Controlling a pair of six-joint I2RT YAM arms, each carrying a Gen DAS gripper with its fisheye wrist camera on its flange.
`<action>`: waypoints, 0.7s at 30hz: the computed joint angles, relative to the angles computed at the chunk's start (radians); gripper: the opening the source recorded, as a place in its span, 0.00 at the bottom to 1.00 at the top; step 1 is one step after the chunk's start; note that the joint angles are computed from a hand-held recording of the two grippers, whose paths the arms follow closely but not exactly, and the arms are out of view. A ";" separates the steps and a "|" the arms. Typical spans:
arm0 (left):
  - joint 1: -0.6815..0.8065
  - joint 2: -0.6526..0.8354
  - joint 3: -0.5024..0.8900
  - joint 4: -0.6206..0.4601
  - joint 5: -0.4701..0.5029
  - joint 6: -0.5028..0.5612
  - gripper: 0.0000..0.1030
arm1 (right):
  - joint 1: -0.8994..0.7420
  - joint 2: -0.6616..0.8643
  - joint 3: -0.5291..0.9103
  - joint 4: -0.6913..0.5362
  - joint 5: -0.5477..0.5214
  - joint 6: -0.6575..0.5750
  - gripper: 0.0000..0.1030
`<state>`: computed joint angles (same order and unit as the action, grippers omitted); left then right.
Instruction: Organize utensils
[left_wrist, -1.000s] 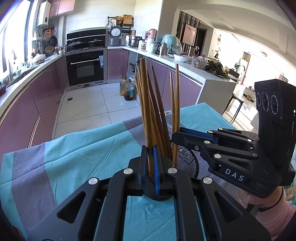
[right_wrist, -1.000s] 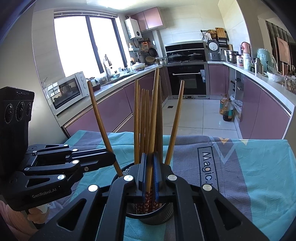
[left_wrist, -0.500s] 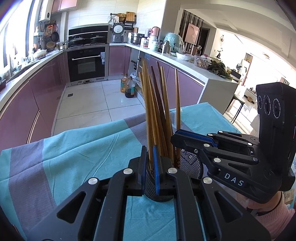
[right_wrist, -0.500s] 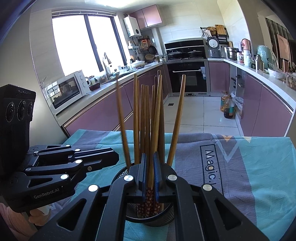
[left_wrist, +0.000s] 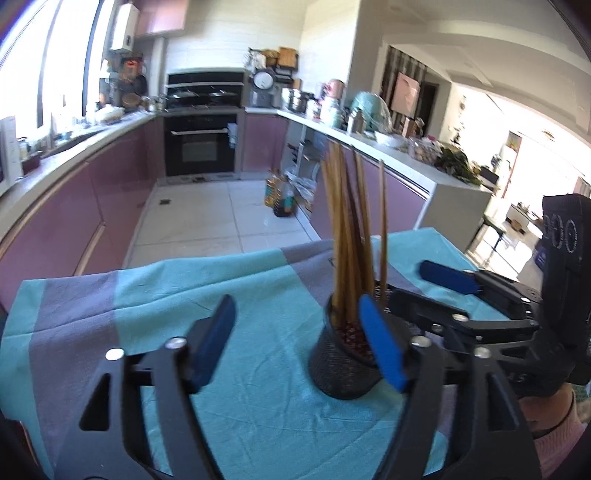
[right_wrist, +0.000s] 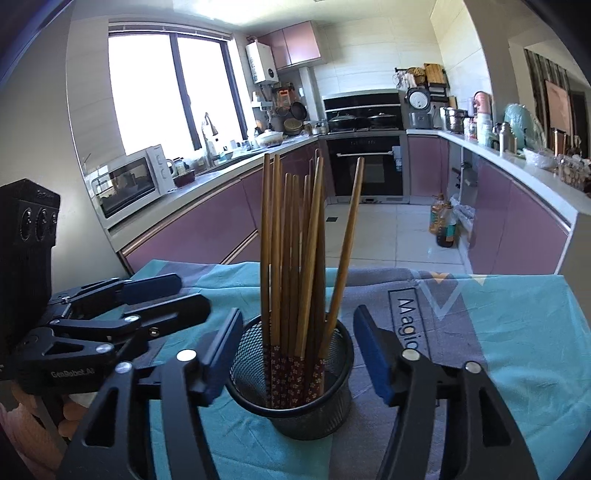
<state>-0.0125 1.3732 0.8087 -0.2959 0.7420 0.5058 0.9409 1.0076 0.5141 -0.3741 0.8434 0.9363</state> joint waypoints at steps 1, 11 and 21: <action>0.020 -0.020 -0.030 0.048 -0.003 -0.017 0.82 | 0.028 0.004 0.005 -0.028 0.039 0.037 0.83; 0.234 -0.200 -0.241 0.299 0.048 -0.050 0.94 | 0.211 0.148 0.102 -0.266 0.269 0.308 0.93; 0.440 -0.256 -0.261 0.251 0.188 -0.010 0.94 | 0.311 0.265 0.182 -0.382 0.367 0.441 0.93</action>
